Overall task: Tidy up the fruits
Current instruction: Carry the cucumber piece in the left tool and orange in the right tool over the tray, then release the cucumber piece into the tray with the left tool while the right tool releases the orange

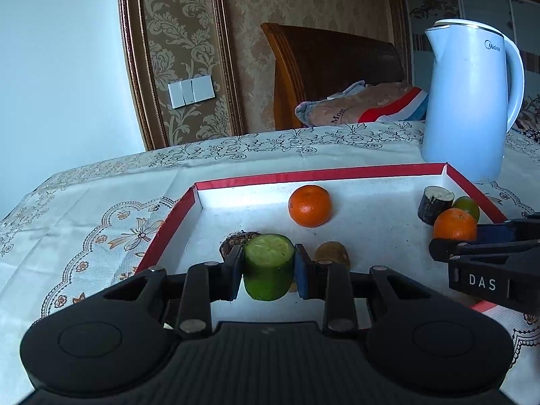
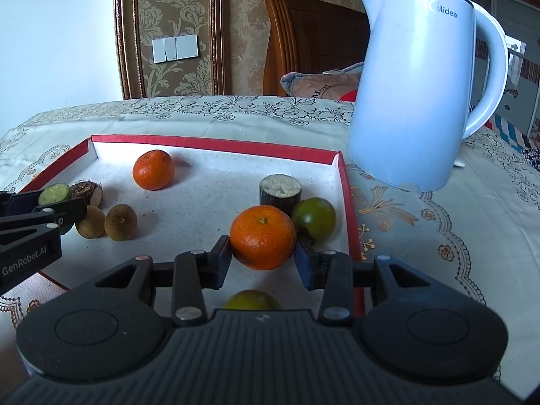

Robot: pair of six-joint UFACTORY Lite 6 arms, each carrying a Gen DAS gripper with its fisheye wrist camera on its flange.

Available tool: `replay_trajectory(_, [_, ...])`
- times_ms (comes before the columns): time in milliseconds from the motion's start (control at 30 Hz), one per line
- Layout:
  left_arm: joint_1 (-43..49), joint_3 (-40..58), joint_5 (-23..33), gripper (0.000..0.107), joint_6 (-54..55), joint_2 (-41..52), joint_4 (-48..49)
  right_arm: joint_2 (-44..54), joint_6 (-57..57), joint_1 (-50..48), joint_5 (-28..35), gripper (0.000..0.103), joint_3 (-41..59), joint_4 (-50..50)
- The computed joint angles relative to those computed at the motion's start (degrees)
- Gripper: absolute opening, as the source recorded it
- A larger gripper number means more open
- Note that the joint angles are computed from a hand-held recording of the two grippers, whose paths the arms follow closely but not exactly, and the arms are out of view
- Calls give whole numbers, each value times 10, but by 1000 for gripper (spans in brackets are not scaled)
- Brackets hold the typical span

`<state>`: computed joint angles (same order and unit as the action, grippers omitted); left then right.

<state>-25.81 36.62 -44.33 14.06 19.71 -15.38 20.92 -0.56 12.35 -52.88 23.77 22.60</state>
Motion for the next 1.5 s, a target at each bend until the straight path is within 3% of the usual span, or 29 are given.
replay_trajectory(700, [-14, 56, 1, 30, 27, 48, -46, 43, -36, 26, 3, 38, 59, 72])
replay_trajectory(1367, [-10, 35, -12, 30, 0, 40, -22, 39, 3, 10, -2, 39, 46, 38])
replay_trajectory(1500, [-9, 32, -11, 30, -2, 37, -19, 32, 25, 2, -5, 54, 36, 12])
